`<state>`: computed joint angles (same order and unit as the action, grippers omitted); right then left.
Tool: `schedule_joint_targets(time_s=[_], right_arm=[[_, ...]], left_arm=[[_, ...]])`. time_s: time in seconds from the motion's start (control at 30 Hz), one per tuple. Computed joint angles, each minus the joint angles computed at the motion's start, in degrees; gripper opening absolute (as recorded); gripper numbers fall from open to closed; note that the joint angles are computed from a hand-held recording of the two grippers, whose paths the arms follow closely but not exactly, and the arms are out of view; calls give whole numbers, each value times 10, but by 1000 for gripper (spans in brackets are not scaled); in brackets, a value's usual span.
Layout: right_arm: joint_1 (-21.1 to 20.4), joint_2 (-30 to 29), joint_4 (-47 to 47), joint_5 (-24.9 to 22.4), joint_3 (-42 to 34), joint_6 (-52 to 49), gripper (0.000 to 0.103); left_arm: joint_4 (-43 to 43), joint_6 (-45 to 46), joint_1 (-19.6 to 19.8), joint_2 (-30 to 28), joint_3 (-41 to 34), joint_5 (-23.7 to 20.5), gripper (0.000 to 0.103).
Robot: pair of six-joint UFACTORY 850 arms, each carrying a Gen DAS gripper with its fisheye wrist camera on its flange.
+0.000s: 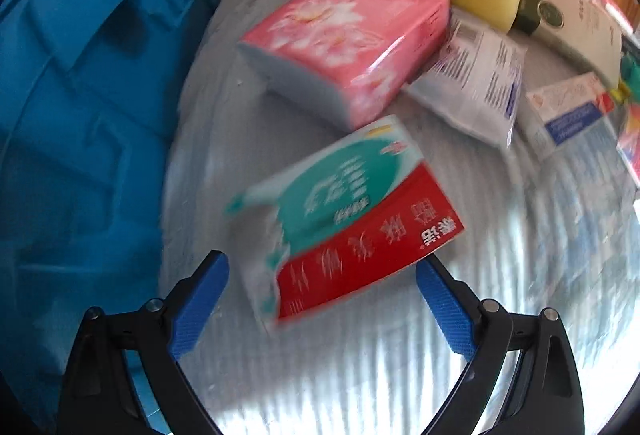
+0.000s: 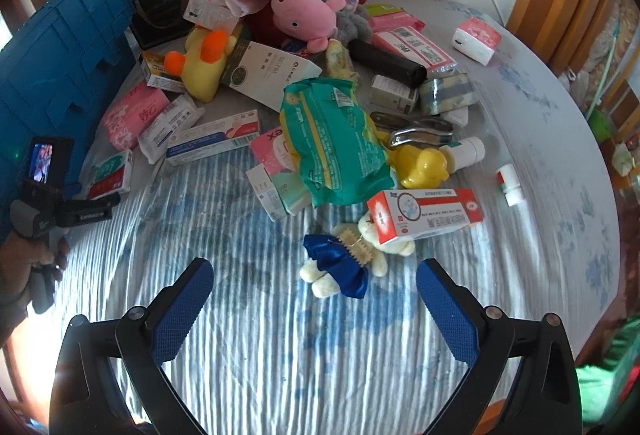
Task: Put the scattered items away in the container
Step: 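Move the left gripper toward the Tylenol Cold box on the sheet, then grasp the Tylenol box with the left gripper while the right gripper reaches for the plush bear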
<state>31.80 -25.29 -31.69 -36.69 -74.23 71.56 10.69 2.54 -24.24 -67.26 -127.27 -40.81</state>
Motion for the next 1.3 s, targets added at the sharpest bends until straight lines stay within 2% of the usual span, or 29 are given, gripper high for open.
schedule_joint_targets(time_s=[0.13,0.27,0.4,0.5,0.57,0.67,0.8,0.87,0.93,1.0,1.03,1.1,1.13,1.2,1.23,1.3], right_arm=[[3,-3,7,-4,-1,-4,103],[6,-3,9,-8,-3,-4,103],[7,1,6,-8,-1,4,103],[8,3,4,-9,2,9,103],[8,4,5,-10,4,12,103],[10,5,11,-10,6,10,103],[14,4,13,-12,5,3,103],[16,4,13,-12,5,4,103],[18,5,11,-12,4,7,103],[20,4,10,-12,2,7,103],[20,4,9,-12,2,9,103],[21,5,5,-11,0,11,103],[21,5,3,-12,-2,11,103],[21,5,-1,-12,-3,11,103],[21,5,-2,-11,-4,10,103],[21,6,-4,-11,-6,9,103]], left_arm=[[-84,91,-13,-15,-34,5,97],[-74,65,-18,-27,-68,-4,96],[-72,95,-4,-40,-92,-18,96],[-70,111,9,-71,-142,-40,96],[-63,113,13,-76,-149,-30,96],[-72,130,16,-75,-142,-2,103],[-87,134,22,-62,-115,43,103],[-76,116,19,-72,-132,34,102],[-65,109,12,-69,-127,35,90],[-39,106,-4,-57,-92,65,52],[-16,101,-10,-35,-52,85,45],[24,88,-22,13,34,132,21],[23,94,-25,29,61,144,19],[-38,150,-31,46,89,123,0],[-50,159,-35,69,128,118,0],[-41,155,-40,108,191,149,0]])
